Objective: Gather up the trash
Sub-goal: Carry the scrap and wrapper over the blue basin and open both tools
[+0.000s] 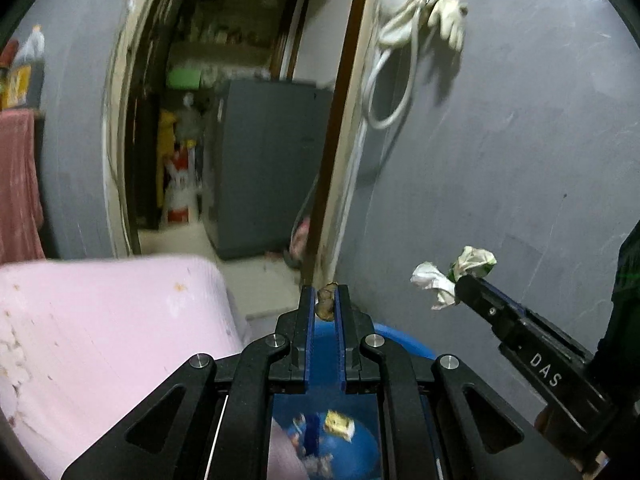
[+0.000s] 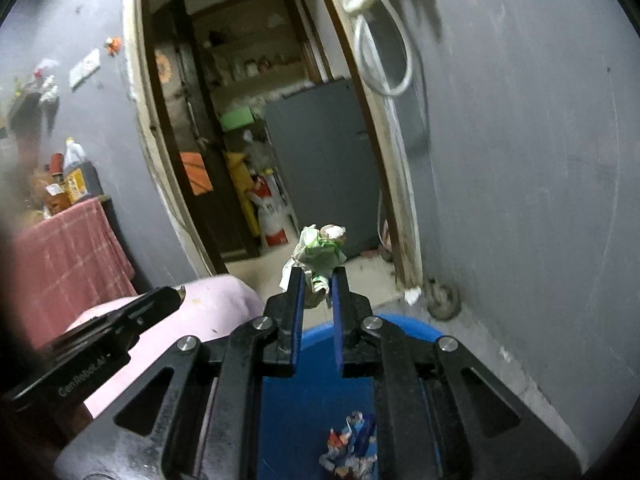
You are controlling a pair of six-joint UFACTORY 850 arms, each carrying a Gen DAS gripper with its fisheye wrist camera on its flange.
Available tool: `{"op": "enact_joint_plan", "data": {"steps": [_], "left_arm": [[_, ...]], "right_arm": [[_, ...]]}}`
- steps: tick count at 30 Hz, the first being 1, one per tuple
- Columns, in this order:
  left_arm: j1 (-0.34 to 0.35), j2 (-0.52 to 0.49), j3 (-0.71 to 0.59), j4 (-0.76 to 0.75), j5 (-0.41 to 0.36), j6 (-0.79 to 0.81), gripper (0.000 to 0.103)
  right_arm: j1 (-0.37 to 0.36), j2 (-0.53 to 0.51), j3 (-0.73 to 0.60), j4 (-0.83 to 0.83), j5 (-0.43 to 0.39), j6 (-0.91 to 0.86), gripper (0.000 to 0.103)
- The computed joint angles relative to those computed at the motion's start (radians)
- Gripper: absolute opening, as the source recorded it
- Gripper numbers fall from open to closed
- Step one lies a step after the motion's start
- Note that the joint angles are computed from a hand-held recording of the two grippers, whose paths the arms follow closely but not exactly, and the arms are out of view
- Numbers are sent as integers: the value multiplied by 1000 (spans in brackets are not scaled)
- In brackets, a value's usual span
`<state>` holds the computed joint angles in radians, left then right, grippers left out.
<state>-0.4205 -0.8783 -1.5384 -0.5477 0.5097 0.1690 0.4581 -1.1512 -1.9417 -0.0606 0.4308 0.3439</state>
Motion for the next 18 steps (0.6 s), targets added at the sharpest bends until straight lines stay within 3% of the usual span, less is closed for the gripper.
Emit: {"op": "enact_joint_plan", "data": {"steps": [3,8,11,15,18], "left_arm": [[6,-29,-34,-35,-51,20,7],[11,-77,-97,-113,-145,110,7],[24,-97,-125,-59,-201,37,7],[49,-122,-162,129,-303,-186,7],[58,-128,-171,209,-329,-285,8]], "right_arm": [[-7,-44,-77,-65,-108,91,16],[-16,-113,-196,-352,-235,389,17],[-18,-134,-231,-480,-263,511,17],[-21,-157,-275,-677,-287,712,19],[-24,-156,-272,-692,-285,729,23]]}}
